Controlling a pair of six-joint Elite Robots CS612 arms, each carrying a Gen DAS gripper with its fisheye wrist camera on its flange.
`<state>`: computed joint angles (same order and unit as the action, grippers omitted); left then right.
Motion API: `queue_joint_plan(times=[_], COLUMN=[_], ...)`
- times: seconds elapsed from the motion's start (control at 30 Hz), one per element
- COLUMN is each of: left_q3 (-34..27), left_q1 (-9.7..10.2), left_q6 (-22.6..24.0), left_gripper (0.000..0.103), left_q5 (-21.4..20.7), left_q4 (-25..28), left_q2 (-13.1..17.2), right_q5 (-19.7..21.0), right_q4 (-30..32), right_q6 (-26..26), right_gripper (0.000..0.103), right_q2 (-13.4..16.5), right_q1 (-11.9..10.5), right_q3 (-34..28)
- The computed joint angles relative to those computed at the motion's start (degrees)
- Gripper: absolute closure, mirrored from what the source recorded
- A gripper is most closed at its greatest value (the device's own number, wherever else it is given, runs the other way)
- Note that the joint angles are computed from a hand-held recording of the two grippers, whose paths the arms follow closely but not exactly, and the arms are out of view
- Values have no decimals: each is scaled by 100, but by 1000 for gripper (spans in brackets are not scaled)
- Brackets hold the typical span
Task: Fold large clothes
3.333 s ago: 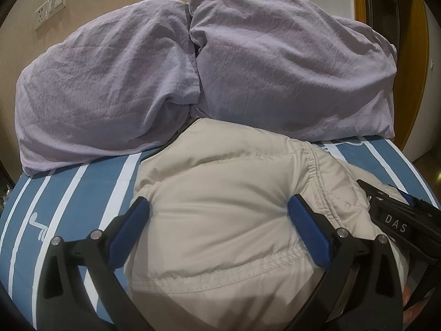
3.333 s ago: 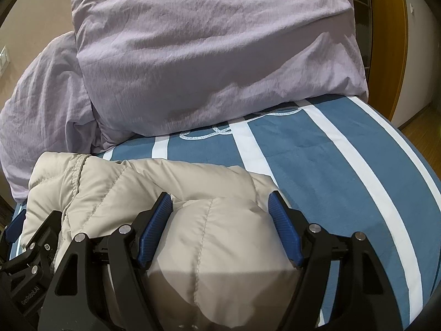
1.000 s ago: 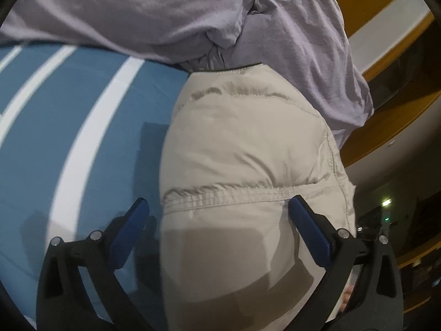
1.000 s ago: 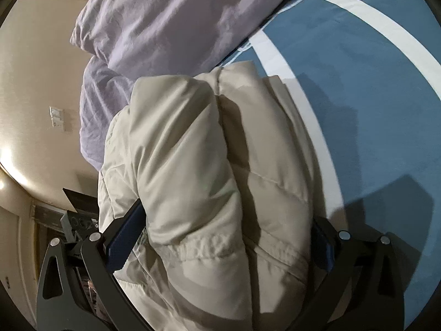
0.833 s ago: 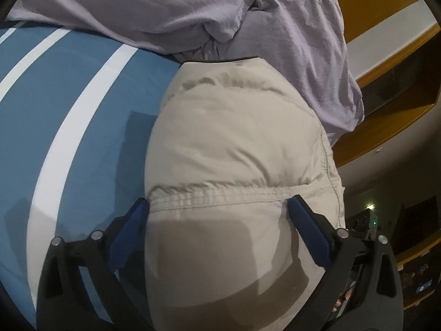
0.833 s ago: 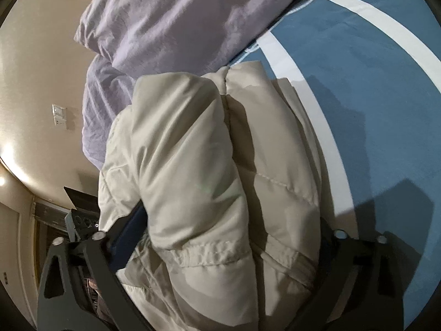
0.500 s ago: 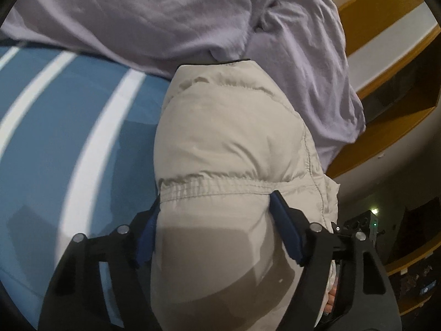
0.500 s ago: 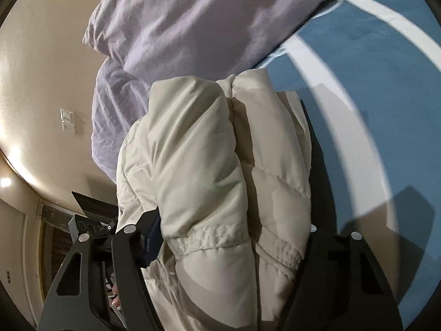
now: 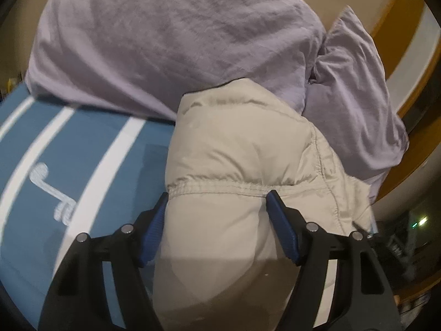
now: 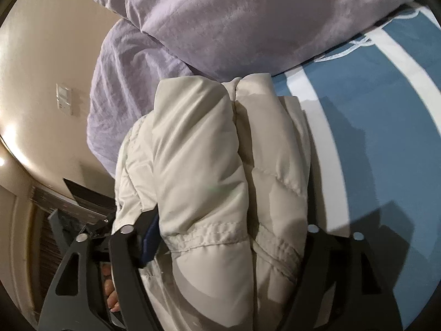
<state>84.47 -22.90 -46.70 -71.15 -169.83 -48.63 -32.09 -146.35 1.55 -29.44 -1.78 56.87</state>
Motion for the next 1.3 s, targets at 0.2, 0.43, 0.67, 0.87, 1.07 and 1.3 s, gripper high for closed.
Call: queue_joint_plan(times=[0.2,0.43,0.67,0.87,1.07,1.3], left_q3=[-116,-268,-297,-300,-329,-93], left_q1=[-346,-481,-456,-450,-446,-516], left_q6=[590,1005,1005,1080,1103,1027], left_gripper=[20,13,13,13,12,8], left_q5=[1511,1854,1691,1659,1674,1814], left_q4=[465,469,427,239,143,-39], left_q2=[-1,148,224,282,334,217], right_q5=[-607,-1399,-1974,-2343,-2347,-2710], right_q4=[-514,-2276,-2975,-2697,-2587,-2811], right_q6=[57,208,-517,-732,-729,-765], right_gripper=[21,30,42,48,48,36], right_q2=[-252,-515,-567,-430,-349,-507], right_q1=[-45,59,310,382,384,409], right_q3=[320,804,1028,852,793,1063])
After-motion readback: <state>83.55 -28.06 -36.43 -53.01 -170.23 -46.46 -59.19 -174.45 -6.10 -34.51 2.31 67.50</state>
